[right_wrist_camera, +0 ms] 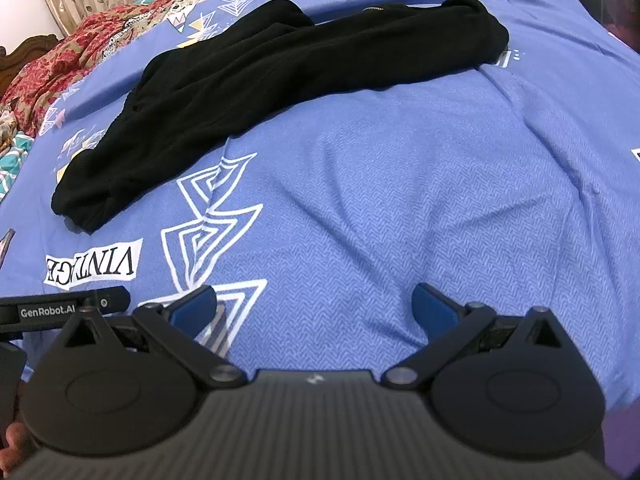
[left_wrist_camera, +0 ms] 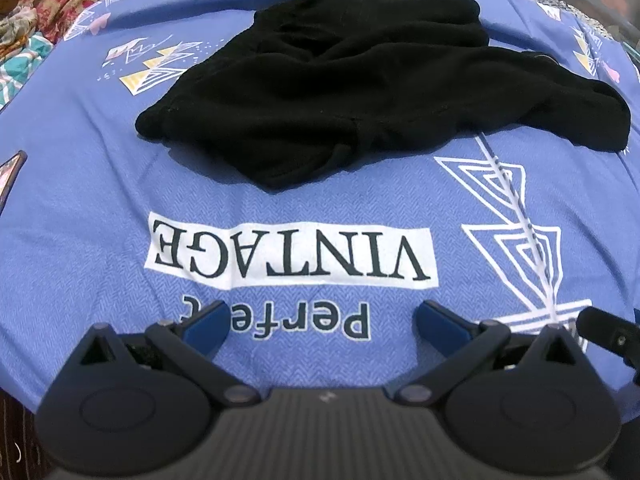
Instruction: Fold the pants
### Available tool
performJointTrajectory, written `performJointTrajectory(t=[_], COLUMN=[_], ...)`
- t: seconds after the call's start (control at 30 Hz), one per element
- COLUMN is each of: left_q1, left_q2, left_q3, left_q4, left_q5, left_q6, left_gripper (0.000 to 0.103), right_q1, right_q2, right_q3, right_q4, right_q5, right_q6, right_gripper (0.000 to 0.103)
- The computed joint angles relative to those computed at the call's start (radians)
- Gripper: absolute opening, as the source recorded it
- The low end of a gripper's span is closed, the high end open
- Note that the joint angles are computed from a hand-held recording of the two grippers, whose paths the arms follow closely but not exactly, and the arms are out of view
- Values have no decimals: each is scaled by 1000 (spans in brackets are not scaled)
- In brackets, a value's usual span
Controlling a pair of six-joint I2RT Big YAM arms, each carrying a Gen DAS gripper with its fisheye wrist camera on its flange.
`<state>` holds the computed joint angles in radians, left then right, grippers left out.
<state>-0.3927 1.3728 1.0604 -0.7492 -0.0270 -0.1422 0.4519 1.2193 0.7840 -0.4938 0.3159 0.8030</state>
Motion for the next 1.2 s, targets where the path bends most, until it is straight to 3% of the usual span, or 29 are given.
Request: performJointTrajectory(t=[0.17, 0.23, 0.3, 0.37, 0.4, 0.47, 0.53, 0.63, 0.67, 0.7, 0.73, 0.77, 0.83, 0.9, 1.03, 1.2], left_q1=[5, 18, 52, 93, 120, 167, 210, 254, 262, 266, 266, 268, 286, 303, 347, 394], left_q2=[4, 17, 22, 24, 38, 96, 164, 246, 265, 281, 294, 309, 322, 302, 241, 178], left_q3=[10, 38, 62, 81, 103, 170, 235, 294, 306, 319, 336, 361, 375, 360, 299, 251], left_q4=[-14, -50, -55, -29, -29, -63, -88, -52, -36, -23, -32, -54, -53, -36, -22, -49], left_q5=[8, 32, 73, 114, 155, 262, 375, 493, 506, 503, 488, 489, 550, 556, 574, 565], left_q6=[11, 26, -2, -54, -82, -139, -234, -385, -427, -460, -468, -456, -456, -442, -399, -380], left_gripper=[103, 103, 103, 103, 103, 103, 103, 100, 91, 65, 47, 14, 10, 9, 9, 7], right_q1=[1, 6, 8, 9, 8, 2, -4, -25, -37, -49, -71, -99, -161, -263, -428, -472], right_q2=[0, -14, -33, -47, -50, -57, -67, -86, -94, -101, -105, -107, -97, -52, 94, 235], right_q3=[1, -10, -22, -30, -32, -37, -44, -57, -60, -62, -61, -57, -43, -9, 104, 247], right_q4=[-3, 11, 27, 31, 31, 29, 42, 72, 82, 89, 102, 116, 149, 191, 211, 189], right_q5=[4, 13, 25, 44, 51, 66, 67, 41, 34, 32, 29, 27, 28, 9, -43, 8], right_q6=[-6, 0, 5, 9, 13, 26, 31, 23, 14, 2, -21, -50, -97, -120, -59, -11], right_gripper=[103, 103, 96, 77, 71, 50, 38, 36, 36, 36, 36, 37, 37, 38, 55, 57])
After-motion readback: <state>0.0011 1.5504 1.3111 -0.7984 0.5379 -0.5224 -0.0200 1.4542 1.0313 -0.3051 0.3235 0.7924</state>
